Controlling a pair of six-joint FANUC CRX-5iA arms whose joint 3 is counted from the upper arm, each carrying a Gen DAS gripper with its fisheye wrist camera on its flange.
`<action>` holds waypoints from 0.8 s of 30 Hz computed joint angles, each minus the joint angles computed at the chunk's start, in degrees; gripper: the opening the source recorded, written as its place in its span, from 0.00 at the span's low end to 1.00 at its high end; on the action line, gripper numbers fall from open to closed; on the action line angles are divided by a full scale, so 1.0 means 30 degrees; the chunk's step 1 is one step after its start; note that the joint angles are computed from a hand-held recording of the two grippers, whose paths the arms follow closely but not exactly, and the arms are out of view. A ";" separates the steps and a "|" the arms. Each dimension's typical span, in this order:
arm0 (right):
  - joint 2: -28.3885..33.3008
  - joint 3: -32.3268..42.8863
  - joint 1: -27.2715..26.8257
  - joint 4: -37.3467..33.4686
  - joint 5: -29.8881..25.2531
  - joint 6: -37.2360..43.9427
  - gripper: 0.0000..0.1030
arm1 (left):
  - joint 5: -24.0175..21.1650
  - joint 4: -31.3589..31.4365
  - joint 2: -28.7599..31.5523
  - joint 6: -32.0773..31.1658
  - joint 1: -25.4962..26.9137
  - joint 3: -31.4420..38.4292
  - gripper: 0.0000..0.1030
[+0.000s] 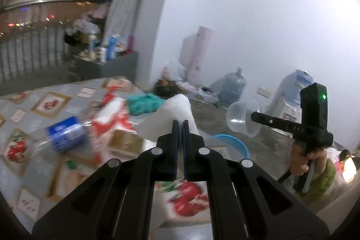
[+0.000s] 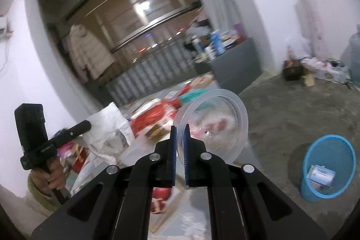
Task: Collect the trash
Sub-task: 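Carry tissue and cup to the blue wastebasket and open both grippers over it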
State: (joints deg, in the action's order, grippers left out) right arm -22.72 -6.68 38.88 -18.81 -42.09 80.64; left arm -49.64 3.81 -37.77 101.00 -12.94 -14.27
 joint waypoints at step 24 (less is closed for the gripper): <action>0.6748 0.1119 -0.9820 -0.0354 -0.1180 -0.2815 0.06 | -0.6637 0.1170 2.4054 0.0061 -0.5030 2.1104 0.02</action>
